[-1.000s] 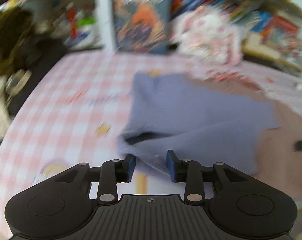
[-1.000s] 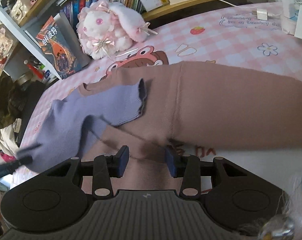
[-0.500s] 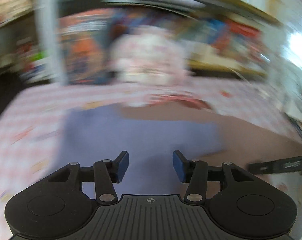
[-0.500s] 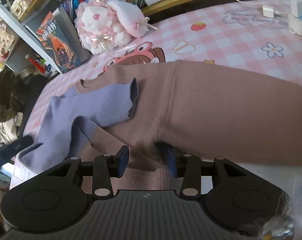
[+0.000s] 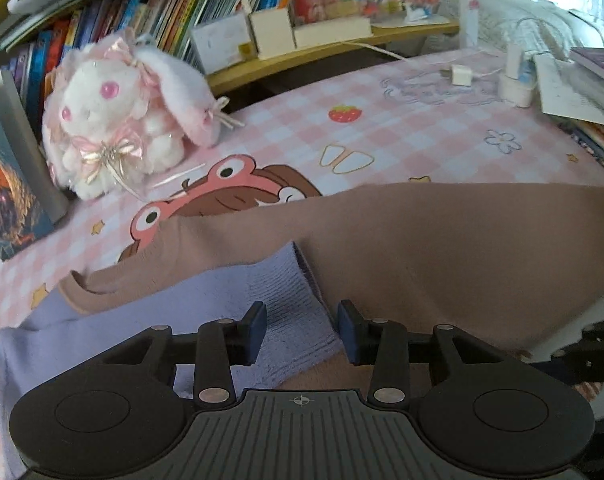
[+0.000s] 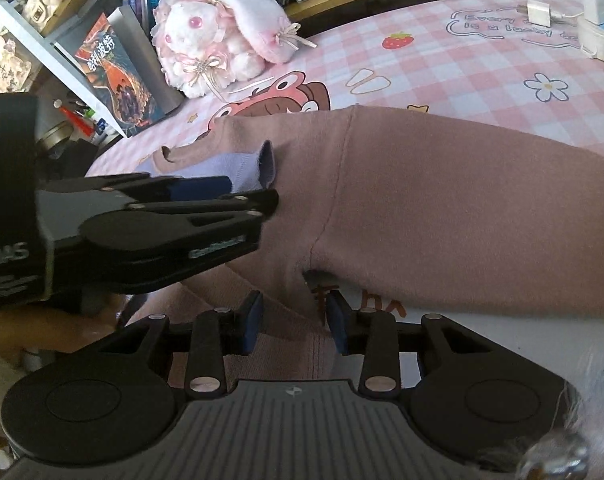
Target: Fold clothes
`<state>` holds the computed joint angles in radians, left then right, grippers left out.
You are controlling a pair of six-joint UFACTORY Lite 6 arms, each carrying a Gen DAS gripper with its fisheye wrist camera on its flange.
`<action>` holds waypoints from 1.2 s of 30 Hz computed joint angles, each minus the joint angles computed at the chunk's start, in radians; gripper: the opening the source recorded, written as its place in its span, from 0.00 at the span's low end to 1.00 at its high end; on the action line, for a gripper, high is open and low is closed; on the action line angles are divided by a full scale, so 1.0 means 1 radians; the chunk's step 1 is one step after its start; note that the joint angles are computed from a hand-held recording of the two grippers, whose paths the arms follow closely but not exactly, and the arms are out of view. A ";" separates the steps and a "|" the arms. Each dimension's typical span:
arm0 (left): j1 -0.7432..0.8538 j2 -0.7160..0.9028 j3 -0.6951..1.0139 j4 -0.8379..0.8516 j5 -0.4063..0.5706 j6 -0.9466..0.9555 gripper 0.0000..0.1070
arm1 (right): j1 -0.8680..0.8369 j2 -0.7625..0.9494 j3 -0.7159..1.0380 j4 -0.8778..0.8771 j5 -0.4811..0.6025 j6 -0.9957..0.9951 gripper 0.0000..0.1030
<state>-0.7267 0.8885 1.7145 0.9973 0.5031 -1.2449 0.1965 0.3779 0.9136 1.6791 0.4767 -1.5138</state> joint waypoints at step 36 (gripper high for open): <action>1.316 -1.214 -1.167 1.017 -0.288 -0.685 0.05 | 0.176 -0.029 -0.048 0.619 -0.227 -0.411 0.10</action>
